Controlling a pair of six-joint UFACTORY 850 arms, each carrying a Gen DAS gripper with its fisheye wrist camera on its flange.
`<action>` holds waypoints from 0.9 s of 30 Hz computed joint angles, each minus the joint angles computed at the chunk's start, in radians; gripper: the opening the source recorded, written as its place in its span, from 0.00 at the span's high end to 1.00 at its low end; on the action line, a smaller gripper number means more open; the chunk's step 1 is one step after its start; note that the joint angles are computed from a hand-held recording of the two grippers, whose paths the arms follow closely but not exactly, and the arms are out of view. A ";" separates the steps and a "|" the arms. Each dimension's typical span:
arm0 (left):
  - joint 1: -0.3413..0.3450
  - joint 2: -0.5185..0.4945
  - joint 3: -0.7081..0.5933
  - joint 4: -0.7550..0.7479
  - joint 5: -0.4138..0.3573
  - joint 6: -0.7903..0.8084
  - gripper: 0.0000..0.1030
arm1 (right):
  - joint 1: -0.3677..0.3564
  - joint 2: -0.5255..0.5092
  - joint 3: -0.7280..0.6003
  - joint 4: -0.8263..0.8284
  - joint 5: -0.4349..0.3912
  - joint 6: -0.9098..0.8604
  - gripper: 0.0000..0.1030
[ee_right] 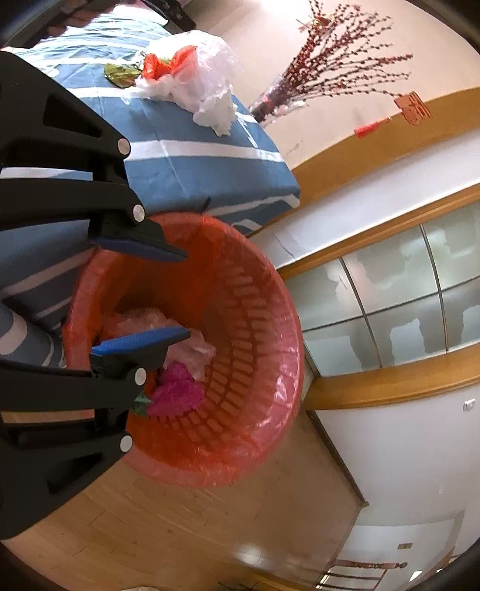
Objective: Collect trash
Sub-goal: 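Grasp the bubble wrap with the left tool while the right grasps a clear plastic bag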
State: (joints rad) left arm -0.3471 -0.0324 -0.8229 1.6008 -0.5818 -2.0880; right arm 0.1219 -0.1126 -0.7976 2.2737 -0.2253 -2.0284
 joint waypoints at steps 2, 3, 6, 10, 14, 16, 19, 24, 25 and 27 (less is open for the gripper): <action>0.019 -0.017 -0.015 -0.030 0.007 0.039 0.26 | 0.010 0.002 0.002 -0.016 -0.001 0.007 0.63; 0.026 -0.034 -0.030 -0.050 0.002 0.069 0.26 | 0.016 0.002 0.002 -0.017 0.001 0.007 0.63; 0.030 -0.064 -0.056 -0.089 -0.008 0.114 0.26 | 0.023 -0.002 -0.002 -0.062 0.003 0.042 0.63; 0.055 -0.092 -0.072 -0.116 0.021 0.141 0.39 | 0.036 -0.005 -0.005 -0.082 0.008 0.058 0.63; 0.098 -0.079 -0.064 -0.129 0.106 0.128 0.66 | 0.055 -0.007 -0.011 -0.093 0.014 0.062 0.63; 0.110 -0.070 -0.055 -0.121 0.128 0.115 0.83 | 0.064 -0.009 -0.015 -0.098 0.015 0.065 0.63; 0.127 -0.044 -0.029 -0.073 0.150 0.059 0.91 | 0.083 -0.013 -0.022 -0.111 0.015 0.073 0.63; 0.149 0.023 0.026 0.053 0.154 -0.076 0.93 | 0.116 -0.019 -0.036 -0.147 0.017 0.094 0.63; 0.155 0.039 0.038 0.077 0.156 -0.102 0.93 | 0.126 -0.021 -0.040 -0.153 0.019 0.097 0.63; 0.161 0.078 0.064 0.114 0.147 -0.140 0.93 | 0.142 -0.027 -0.048 -0.165 0.021 0.106 0.63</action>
State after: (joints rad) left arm -0.1863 0.0461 -0.7591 1.7151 -0.4348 -2.2284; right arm 0.2638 -0.1392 -0.8457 2.1088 -0.2043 -1.9227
